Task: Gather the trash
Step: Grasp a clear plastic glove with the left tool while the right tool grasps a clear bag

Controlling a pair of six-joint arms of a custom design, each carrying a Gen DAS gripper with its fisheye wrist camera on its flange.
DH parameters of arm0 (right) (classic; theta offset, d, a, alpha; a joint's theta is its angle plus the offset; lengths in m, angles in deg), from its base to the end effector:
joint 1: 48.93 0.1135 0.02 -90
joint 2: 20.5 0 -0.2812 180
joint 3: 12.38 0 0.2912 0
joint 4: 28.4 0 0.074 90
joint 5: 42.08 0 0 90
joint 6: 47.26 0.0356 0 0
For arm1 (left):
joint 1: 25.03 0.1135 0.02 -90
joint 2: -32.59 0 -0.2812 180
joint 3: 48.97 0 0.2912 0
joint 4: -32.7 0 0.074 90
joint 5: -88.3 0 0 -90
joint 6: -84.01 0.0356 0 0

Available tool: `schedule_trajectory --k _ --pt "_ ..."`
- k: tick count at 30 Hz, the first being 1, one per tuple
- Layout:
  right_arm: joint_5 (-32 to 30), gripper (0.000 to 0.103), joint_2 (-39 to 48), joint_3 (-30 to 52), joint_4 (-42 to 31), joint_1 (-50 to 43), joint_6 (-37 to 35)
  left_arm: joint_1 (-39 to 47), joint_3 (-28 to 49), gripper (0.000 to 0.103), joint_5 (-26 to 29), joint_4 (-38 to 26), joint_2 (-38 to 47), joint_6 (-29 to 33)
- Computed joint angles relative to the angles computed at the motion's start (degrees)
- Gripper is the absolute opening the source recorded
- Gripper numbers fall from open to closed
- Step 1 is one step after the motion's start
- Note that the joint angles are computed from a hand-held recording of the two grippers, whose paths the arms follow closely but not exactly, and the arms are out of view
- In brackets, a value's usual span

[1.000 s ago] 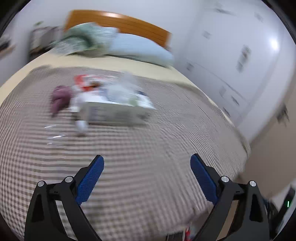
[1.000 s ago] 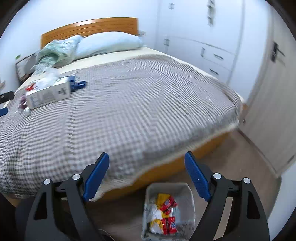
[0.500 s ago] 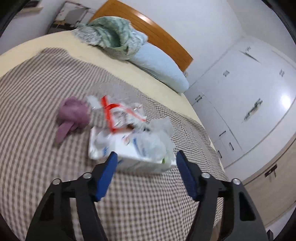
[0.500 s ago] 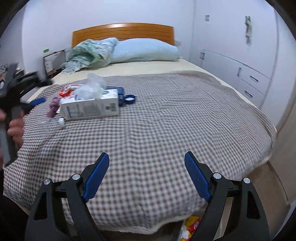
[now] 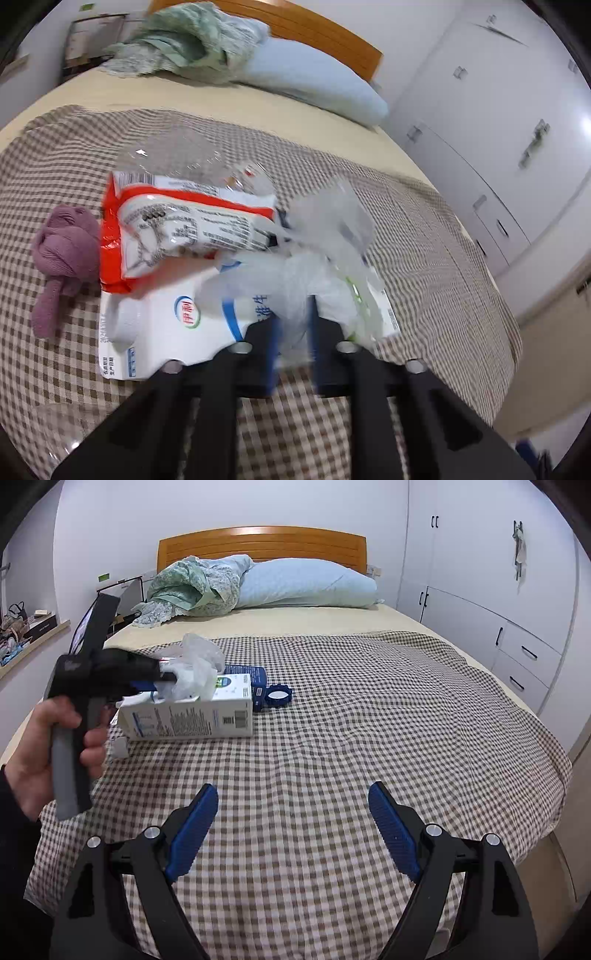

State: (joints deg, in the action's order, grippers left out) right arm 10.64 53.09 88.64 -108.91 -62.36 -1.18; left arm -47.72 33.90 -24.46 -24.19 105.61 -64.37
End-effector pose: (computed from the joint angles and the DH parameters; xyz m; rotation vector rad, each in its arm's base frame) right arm 0.2584 -0.0395 0.4356 -0.8415 2.1178 0.3074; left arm 0.2799 -0.1021 0.3541 -0.8844 2.1486 -0.2381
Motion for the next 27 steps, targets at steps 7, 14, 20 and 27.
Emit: schedule_trajectory --k 7,14,20,27 --pt "1.66 0.08 2.75 3.47 4.53 9.44 7.34 -8.26 -3.78 0.003 -8.47 -7.83 -12.11 -8.44" --pt "8.23 0.08 9.44 10.27 5.37 25.93 12.02 -16.65 -5.34 0.003 -20.74 -17.21 -22.17 -19.98" --pt "15.03 0.08 19.27 16.75 5.35 37.84 19.64 -22.55 -3.03 0.003 -25.32 -26.78 -23.68 -28.52" --pt "19.33 0.033 26.15 20.64 3.75 41.11 26.95 -19.05 -4.42 0.003 -22.7 -26.7 -27.39 -26.25"
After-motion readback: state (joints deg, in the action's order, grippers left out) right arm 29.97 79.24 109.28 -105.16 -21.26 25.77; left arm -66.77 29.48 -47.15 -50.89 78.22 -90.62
